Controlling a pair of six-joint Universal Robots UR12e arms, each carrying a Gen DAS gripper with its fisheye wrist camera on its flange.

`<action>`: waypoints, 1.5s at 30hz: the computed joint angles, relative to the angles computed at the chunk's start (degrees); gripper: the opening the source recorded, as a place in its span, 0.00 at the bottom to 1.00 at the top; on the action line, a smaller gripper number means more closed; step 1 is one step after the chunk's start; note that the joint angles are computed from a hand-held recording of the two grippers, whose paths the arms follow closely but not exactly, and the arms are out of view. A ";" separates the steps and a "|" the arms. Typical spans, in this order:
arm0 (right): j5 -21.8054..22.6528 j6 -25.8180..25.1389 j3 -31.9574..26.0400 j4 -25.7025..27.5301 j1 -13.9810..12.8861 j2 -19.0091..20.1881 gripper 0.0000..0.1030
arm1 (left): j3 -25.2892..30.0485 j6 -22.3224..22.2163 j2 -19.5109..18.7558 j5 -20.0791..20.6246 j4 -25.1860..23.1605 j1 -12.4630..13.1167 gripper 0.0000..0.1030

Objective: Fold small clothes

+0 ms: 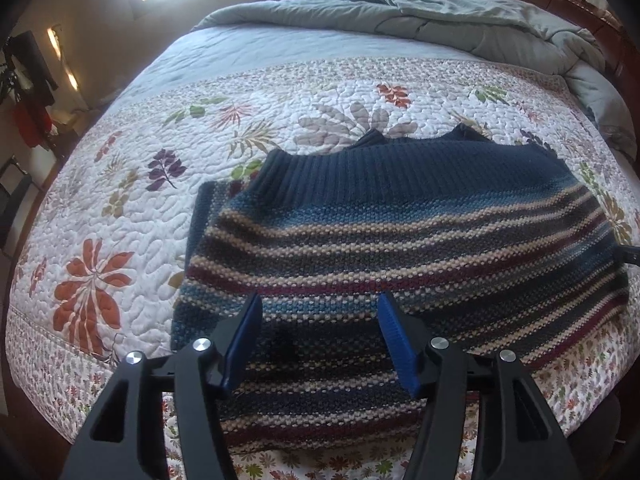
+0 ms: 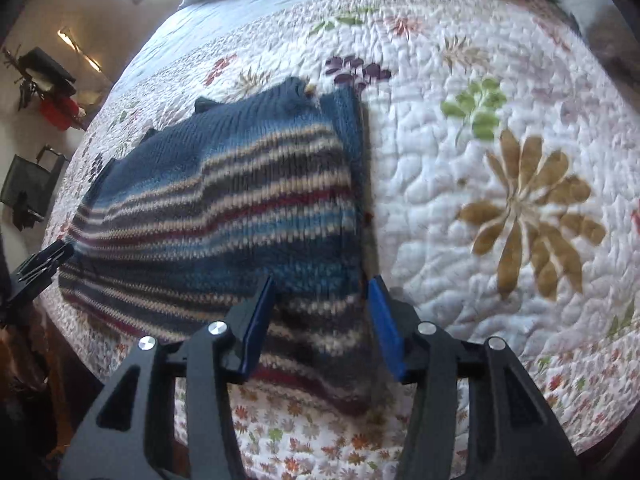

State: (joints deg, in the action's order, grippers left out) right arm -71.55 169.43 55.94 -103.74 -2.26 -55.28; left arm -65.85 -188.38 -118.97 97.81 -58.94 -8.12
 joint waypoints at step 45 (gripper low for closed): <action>19.67 0.37 6.28 6.29 -4.31 -1.15 0.25 | 8.91 -3.92 -7.39 -11.30 -7.44 -0.12 0.79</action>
State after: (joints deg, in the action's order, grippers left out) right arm -51.88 169.80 62.21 -97.46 -6.57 -56.43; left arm -56.94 -192.30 -126.36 86.51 -66.38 -8.24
